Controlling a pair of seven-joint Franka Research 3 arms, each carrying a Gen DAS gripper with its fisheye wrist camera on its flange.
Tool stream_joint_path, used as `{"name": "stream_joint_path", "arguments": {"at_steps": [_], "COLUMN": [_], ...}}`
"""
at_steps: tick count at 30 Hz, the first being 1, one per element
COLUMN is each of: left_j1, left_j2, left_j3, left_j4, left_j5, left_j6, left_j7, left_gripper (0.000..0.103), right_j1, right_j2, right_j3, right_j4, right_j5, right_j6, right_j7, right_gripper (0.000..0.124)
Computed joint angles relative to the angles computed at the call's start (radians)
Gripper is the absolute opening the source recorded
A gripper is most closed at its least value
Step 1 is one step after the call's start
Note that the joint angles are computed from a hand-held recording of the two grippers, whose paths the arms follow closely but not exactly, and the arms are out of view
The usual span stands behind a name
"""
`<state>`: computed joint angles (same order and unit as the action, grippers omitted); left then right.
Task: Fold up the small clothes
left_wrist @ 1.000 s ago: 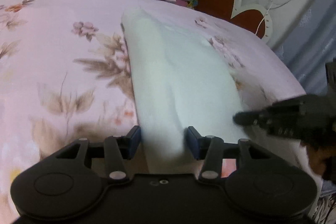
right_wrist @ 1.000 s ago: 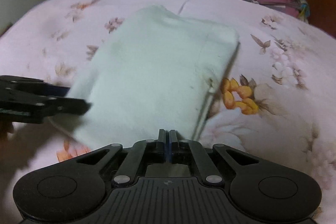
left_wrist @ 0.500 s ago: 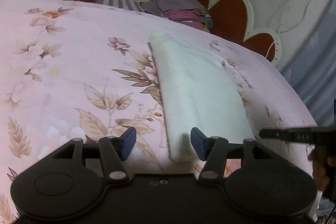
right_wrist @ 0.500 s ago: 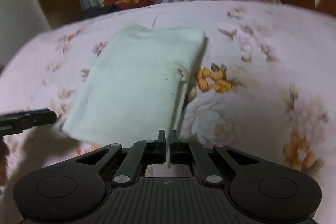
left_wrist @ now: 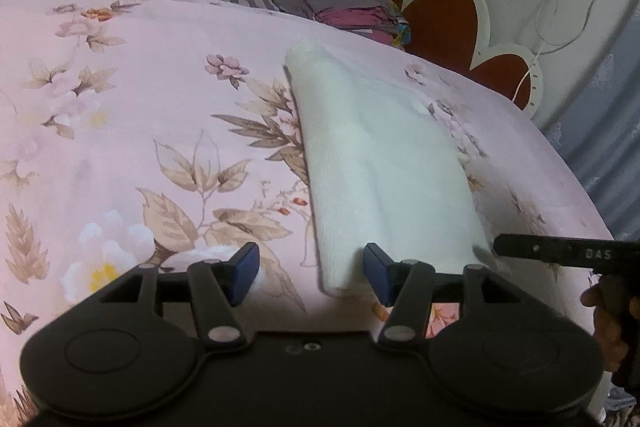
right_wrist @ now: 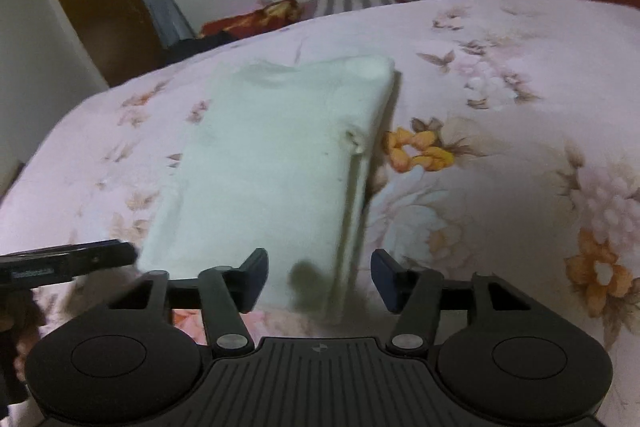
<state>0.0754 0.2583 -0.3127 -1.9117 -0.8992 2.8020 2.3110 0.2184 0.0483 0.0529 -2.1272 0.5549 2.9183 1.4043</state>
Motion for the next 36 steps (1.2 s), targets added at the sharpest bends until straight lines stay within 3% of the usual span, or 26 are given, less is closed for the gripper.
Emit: {"name": "stream_joint_path", "arguments": {"at_steps": [2, 5, 7, 8, 9, 11, 13, 14, 15, 17, 18, 19, 20, 22, 25, 26, 28, 29, 32, 36], "left_j1": [-0.010, -0.016, -0.030, -0.036, -0.034, -0.010, -0.048, -0.081, -0.079, -0.049, -0.037, -0.015, 0.020, 0.047, -0.001, -0.013, -0.024, -0.029, -0.039, -0.047], "left_j2": [0.007, 0.023, 0.043, 0.054, 0.061, 0.066, 0.062, 0.068, 0.077, 0.082, 0.072, 0.060, 0.060, 0.093, 0.197, 0.231, 0.296, 0.327, 0.367, 0.355], "left_j3": [0.007, 0.010, 0.027, 0.034, 0.031, 0.008, 0.035, 0.064, 0.058, 0.033, 0.022, -0.001, -0.038, -0.074, -0.044, -0.034, -0.032, -0.032, -0.023, -0.023], "left_j4": [0.009, 0.027, 0.050, 0.060, 0.069, 0.094, 0.096, 0.095, 0.098, 0.111, 0.104, 0.093, 0.101, 0.159, 0.305, 0.353, 0.445, 0.490, 0.529, 0.500], "left_j5": [0.023, 0.070, 0.155, 0.198, 0.221, 0.224, 0.334, 0.426, 0.448, 0.435, 0.428, 0.393, 0.334, 0.273, 0.360, 0.389, 0.438, 0.467, 0.522, 0.585], "left_j6": [0.007, 0.001, -0.036, -0.049, -0.055, -0.096, -0.087, -0.077, -0.065, -0.079, -0.057, -0.013, 0.006, 0.015, -0.014, -0.035, -0.096, -0.142, -0.198, -0.169], "left_j7": [-0.029, -0.080, -0.148, -0.183, -0.200, -0.200, -0.244, -0.296, -0.319, -0.342, -0.338, -0.304, -0.249, -0.181, -0.241, -0.281, -0.337, -0.353, -0.408, -0.405], "left_gripper": [0.055, 0.055, 0.055, 0.055, 0.055, 0.031, 0.037, 0.040, 0.041, 0.041, 0.038, 0.039, 0.038, 0.037, 0.030, 0.030, 0.030, 0.037, 0.043, 0.045], "right_j1": [-0.003, -0.010, -0.018, -0.025, -0.028, -0.011, -0.024, -0.029, -0.028, -0.017, -0.016, -0.010, -0.004, -0.014, -0.040, -0.040, -0.040, -0.040, -0.002, -0.036], "right_j2": [0.004, 0.028, 0.049, 0.059, 0.066, 0.052, 0.031, 0.034, 0.046, 0.070, 0.072, 0.064, 0.043, 0.026, 0.081, 0.108, 0.169, 0.196, 0.266, 0.274], "right_j3": [0.003, 0.002, 0.007, 0.010, 0.011, -0.007, -0.010, -0.014, -0.017, -0.022, -0.028, -0.039, -0.047, -0.048, -0.027, -0.024, -0.015, -0.010, -0.052, -0.029], "right_j4": [0.008, 0.042, 0.066, 0.081, 0.090, 0.064, 0.053, 0.065, 0.076, 0.088, 0.100, 0.098, 0.071, 0.055, 0.141, 0.177, 0.260, 0.292, 0.350, 0.335], "right_j5": [0.032, 0.063, 0.088, 0.109, 0.108, 0.012, 0.028, 0.011, -0.023, -0.099, -0.126, -0.178, -0.233, -0.259, -0.172, -0.174, -0.176, -0.179, -0.279, -0.250], "right_j6": [-0.006, -0.058, -0.096, -0.127, -0.149, -0.082, -0.084, -0.131, -0.155, -0.148, -0.154, -0.146, -0.084, -0.011, 0.017, 0.021, 0.002, -0.009, -0.067, -0.087], "right_j7": [-0.034, -0.048, -0.072, -0.097, -0.123, -0.058, -0.052, -0.056, -0.043, 0.006, 0.043, 0.097, 0.129, 0.134, 0.070, 0.060, 0.038, 0.025, 0.064, 0.024], "right_gripper": [0.046, 0.042, 0.022, 0.004, 0.003, 0.003, 0.003, 0.003, 0.003, 0.005, 0.019, 0.026, 0.028, 0.028, 0.026, 0.013, 0.008, 0.008, 0.008, 0.008]}}
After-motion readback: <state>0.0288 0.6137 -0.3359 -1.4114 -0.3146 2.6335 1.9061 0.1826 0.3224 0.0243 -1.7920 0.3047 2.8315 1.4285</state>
